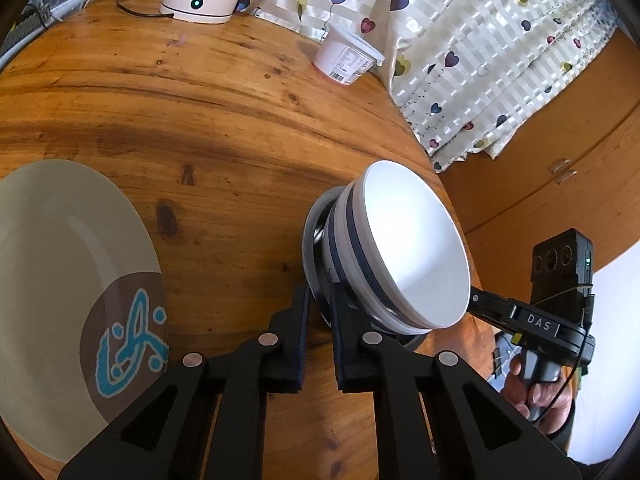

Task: Organize plates and bowls
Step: 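Lift the steel bowl stack with both grippers and carry it toward the beige plates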

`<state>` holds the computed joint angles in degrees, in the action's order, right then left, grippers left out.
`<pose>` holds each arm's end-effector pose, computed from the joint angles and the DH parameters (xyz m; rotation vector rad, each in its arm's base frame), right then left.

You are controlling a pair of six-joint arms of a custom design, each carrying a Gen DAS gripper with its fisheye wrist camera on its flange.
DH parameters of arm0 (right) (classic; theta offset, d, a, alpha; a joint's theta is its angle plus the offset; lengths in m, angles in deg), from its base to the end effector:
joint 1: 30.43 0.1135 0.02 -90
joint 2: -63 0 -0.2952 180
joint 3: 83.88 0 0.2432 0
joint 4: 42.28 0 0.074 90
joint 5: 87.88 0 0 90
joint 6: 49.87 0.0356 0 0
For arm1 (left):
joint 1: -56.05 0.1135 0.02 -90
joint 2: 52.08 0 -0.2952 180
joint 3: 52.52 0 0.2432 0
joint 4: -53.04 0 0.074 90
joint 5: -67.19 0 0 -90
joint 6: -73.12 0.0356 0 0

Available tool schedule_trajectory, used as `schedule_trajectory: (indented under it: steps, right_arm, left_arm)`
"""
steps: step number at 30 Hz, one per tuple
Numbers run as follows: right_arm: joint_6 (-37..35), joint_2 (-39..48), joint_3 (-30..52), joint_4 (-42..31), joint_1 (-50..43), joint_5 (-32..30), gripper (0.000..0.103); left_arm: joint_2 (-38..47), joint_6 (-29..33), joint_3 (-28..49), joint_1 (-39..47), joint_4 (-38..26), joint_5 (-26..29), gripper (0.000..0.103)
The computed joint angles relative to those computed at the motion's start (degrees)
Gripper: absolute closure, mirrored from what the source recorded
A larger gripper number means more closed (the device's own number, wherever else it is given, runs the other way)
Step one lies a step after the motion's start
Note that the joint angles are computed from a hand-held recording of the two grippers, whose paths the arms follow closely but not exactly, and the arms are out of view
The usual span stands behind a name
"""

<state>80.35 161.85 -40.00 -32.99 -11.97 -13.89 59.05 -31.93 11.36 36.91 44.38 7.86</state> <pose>0.2631 0.0982 0.1286 0.3288 2.4633 0.7993 0.3248 -0.1320 0.1236 0.3092 2.5737 -0.9099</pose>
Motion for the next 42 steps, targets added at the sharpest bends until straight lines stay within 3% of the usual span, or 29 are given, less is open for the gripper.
schedule_trajectory:
  steps: [8,19,42]
  right_arm:
    - [-0.3,0.0,0.4,-0.7,-0.5,-0.2,0.096]
    - [1.8,2.1,-1.5,5.0,-4.2,-7.2,0.095]
    - [1.7,1.9,-1.5,5.5,-4.1,-6.9,0.096]
  left_arm:
    - [1.4,0.1,1.2,0.9,-0.2,2.6,0.094]
    - [5.5,-3.3,2.8,4.2,0.7,12.5,0.094]
    - [4.0,-1.9,1.6,2.7,2.3,9.7,0.095]
